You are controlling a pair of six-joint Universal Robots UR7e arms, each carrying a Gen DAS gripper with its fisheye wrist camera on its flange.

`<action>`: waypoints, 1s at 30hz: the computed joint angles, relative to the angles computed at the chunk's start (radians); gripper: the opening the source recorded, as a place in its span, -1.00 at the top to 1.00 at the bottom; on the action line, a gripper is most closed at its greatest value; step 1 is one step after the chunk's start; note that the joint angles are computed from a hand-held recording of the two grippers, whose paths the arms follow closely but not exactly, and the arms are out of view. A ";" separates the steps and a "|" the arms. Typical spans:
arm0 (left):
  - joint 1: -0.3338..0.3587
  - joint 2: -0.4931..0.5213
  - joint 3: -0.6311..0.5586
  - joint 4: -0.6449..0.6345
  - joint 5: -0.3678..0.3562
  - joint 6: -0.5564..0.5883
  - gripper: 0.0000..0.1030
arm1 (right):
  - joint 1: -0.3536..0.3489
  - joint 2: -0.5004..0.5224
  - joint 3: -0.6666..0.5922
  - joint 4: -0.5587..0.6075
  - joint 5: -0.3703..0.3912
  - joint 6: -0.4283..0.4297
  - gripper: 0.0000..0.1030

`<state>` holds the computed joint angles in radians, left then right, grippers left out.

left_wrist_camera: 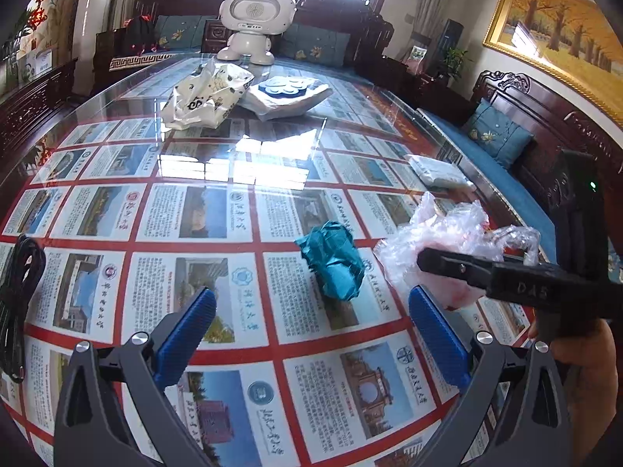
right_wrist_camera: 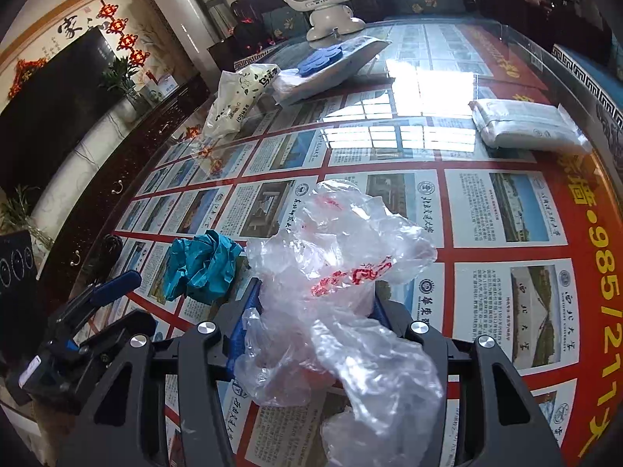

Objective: Collect trash
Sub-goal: 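Grasp the clear plastic bag with the right tool while the left tool grasps the teal wrapper, then carry the plastic bag and teal wrapper down to the yellow bin with both tools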

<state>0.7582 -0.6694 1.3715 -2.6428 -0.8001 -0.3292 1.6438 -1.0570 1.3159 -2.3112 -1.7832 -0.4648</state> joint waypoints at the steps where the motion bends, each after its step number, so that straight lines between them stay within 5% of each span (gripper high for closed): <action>1: 0.000 0.008 -0.011 -0.002 0.001 0.004 -0.92 | -0.001 -0.015 0.017 -0.021 -0.002 -0.023 0.02; 11: 0.014 0.100 -0.163 0.135 0.049 -0.047 -0.89 | -0.020 -0.065 0.042 -0.029 -0.002 -0.075 -0.01; 13: 0.021 0.112 -0.188 0.151 0.027 -0.037 -0.69 | -0.022 -0.067 0.041 -0.021 0.005 -0.077 -0.02; 17: 0.037 0.127 -0.230 0.236 -0.008 -0.076 0.35 | -0.030 -0.074 0.045 -0.001 0.034 -0.068 -0.02; 18: 0.037 0.125 -0.222 0.217 -0.010 -0.077 0.40 | -0.032 -0.076 0.045 0.007 0.042 -0.065 -0.02; 30: -0.046 0.013 0.008 0.072 0.007 -0.047 0.45 | -0.041 -0.186 0.143 0.022 0.067 -0.072 -0.02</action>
<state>0.7119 -0.6564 1.3791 -2.5710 -0.7928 -0.3760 1.6027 -1.2426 1.4584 -2.2888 -1.7166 -0.5371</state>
